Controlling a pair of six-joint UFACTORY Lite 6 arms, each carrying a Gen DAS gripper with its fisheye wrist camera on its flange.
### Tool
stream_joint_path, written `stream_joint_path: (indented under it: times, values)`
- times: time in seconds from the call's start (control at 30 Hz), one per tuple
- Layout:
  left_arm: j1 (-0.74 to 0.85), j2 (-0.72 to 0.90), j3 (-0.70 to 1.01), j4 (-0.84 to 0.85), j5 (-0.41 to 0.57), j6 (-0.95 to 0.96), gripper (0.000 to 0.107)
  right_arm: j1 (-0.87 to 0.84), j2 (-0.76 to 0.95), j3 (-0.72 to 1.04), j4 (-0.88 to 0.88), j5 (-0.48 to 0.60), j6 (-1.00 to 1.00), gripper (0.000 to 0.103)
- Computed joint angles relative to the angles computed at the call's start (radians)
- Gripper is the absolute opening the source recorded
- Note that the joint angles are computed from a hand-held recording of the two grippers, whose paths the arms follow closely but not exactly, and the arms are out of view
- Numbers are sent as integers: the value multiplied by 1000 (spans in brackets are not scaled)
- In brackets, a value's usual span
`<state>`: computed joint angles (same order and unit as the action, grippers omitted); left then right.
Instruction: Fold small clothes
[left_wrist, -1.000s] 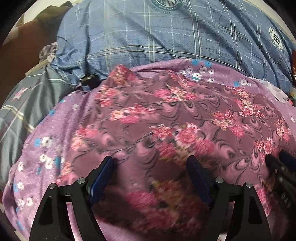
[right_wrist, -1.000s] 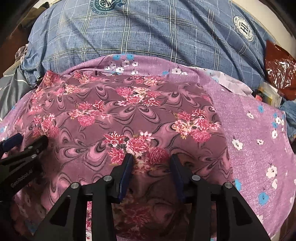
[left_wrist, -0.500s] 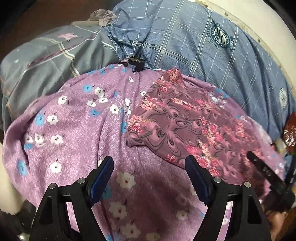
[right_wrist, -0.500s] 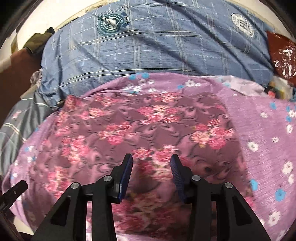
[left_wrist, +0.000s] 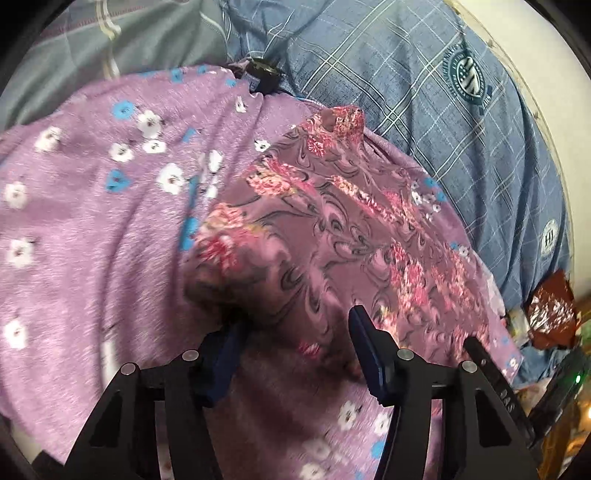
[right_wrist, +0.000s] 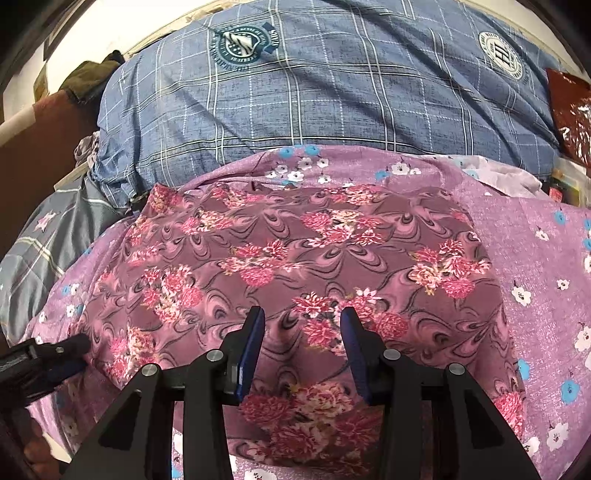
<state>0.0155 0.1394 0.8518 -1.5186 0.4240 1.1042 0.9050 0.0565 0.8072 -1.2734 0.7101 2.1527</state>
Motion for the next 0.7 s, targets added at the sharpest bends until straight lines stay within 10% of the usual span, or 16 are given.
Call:
stream_joint_path:
  times: [0.27,0.4,0.7]
  values:
    - [17,237,212,-190,65,132,54,-43,-13,-22,-9,-60,35,44]
    - [-1,303,250,-282,43,258,22,-55,-16,-35,-19,-78,52,44]
    - [-79,126,87,-670,-4,787,9,-80,36,-12,3,-101,45,43]
